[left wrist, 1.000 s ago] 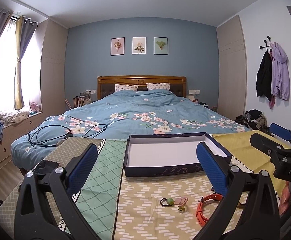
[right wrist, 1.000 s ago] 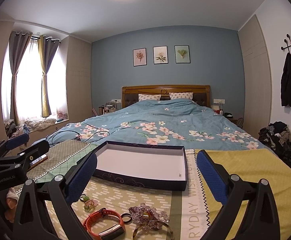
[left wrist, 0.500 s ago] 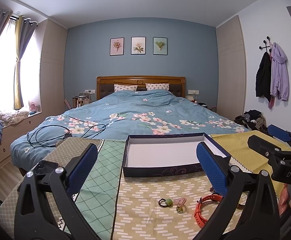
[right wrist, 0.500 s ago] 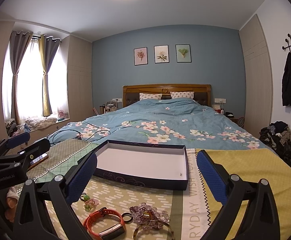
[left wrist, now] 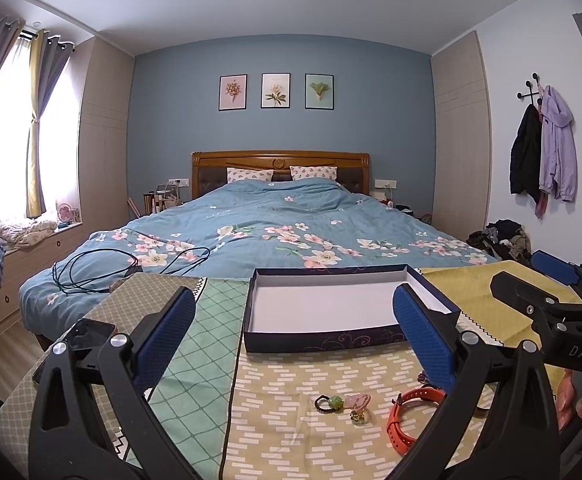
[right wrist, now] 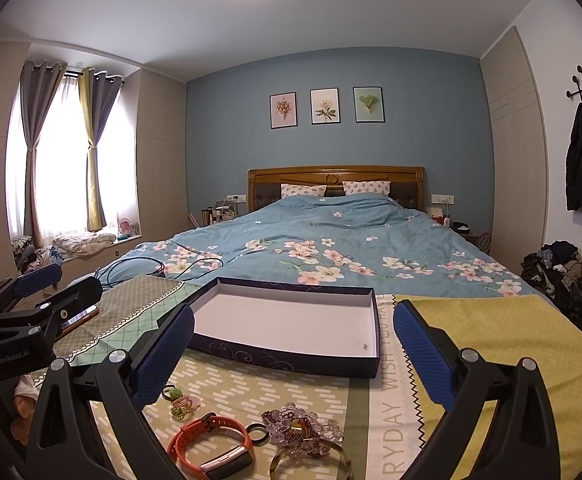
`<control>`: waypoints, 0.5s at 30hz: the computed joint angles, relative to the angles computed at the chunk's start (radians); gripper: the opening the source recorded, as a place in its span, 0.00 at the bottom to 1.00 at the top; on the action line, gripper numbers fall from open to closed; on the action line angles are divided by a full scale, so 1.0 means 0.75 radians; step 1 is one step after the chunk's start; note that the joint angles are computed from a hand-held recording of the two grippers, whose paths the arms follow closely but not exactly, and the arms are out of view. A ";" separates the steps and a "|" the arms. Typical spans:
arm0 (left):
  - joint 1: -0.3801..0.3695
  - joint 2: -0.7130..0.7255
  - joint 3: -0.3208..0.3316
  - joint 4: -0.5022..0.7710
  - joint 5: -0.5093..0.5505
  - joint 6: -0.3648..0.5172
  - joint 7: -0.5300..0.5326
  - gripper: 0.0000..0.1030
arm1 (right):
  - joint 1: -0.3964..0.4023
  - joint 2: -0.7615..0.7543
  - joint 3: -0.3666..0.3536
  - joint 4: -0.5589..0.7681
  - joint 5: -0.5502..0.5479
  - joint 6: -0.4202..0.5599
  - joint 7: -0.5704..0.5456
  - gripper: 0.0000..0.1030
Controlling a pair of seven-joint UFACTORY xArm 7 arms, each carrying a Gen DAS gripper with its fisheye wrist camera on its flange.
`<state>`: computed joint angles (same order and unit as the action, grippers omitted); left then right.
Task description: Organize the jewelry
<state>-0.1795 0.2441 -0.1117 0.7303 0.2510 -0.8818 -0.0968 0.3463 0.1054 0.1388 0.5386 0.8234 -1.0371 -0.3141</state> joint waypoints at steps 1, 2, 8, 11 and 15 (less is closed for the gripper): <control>0.000 0.000 0.000 0.000 0.000 0.000 0.000 0.94 | -0.002 -0.004 -0.002 -0.004 -0.005 0.002 0.003 0.93; 0.000 0.001 0.000 0.003 0.002 0.002 -0.001 0.94 | -0.003 -0.004 -0.002 -0.005 -0.008 0.004 0.007 0.93; -0.003 0.004 -0.002 -0.001 -0.003 -0.003 0.002 0.94 | -0.007 -0.008 -0.003 -0.013 -0.015 0.004 0.017 0.93; -0.003 0.003 -0.001 -0.004 -0.002 -0.004 0.002 0.94 | -0.009 -0.008 -0.004 -0.017 -0.022 0.003 0.020 0.93; -0.001 0.001 -0.001 -0.009 0.002 -0.007 -0.001 0.94 | -0.014 -0.013 -0.006 -0.017 -0.029 0.011 0.027 0.93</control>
